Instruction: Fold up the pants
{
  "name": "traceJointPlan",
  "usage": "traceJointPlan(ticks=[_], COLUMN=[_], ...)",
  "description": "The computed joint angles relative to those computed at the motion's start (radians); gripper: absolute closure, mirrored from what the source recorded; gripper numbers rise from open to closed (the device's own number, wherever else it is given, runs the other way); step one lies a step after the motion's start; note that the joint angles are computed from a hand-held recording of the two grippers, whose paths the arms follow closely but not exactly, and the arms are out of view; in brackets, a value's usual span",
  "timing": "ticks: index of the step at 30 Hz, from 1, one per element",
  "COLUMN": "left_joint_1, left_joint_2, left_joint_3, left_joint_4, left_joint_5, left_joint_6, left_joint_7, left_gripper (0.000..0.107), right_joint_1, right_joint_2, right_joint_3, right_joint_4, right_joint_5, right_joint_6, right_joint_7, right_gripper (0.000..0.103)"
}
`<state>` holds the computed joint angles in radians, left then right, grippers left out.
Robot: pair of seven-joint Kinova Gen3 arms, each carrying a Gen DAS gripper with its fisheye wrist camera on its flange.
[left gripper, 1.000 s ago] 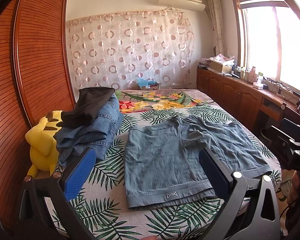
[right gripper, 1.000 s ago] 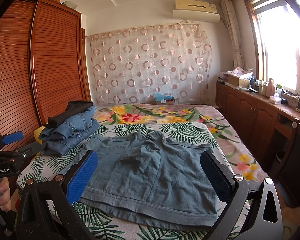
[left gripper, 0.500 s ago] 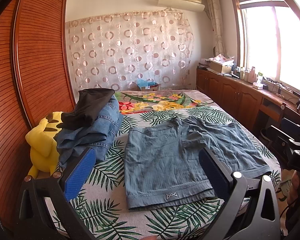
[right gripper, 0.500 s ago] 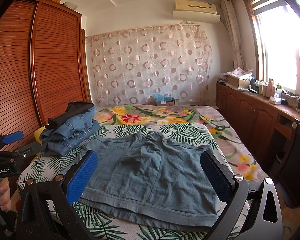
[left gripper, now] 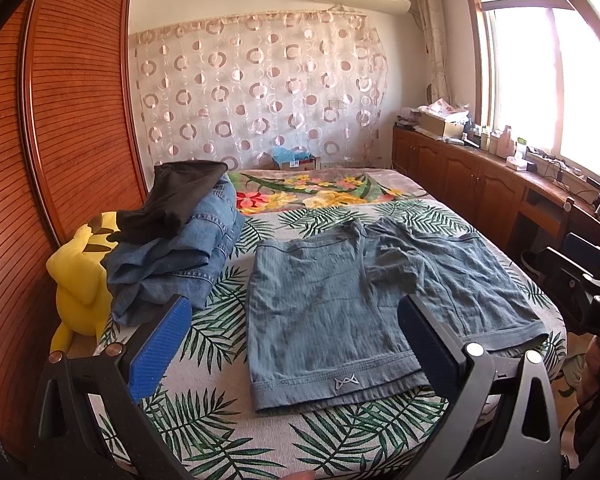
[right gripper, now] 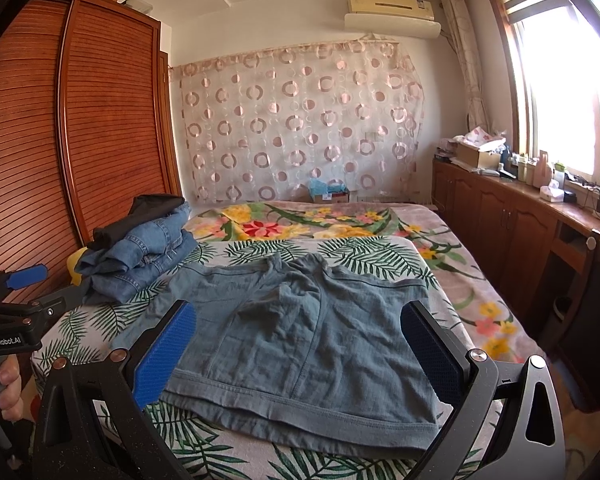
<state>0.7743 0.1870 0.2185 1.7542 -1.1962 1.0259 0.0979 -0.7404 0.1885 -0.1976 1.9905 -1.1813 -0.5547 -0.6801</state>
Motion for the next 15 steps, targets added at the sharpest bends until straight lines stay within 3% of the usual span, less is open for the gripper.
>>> traceJointPlan(ticks=[12,15], left_joint_1=[-0.039,-0.056], left_joint_2=[0.026,0.035], left_joint_3=[-0.032,-0.041], left_joint_4=[0.048,0.055], left_joint_5=[0.051,0.078], left_joint_6=[-0.140,-0.180], left_joint_7=[-0.031,-0.053], left_gripper=[0.005,0.005], right_joint_1=[0.022,0.032], right_joint_2=[-0.009,-0.018], right_joint_3=[0.014,0.020], right_joint_4=[-0.003,-0.001], right_joint_5=[-0.087,-0.143], right_joint_6=[0.077,0.101], right_joint_7=[0.102,0.165], right_gripper=[0.001,0.006])
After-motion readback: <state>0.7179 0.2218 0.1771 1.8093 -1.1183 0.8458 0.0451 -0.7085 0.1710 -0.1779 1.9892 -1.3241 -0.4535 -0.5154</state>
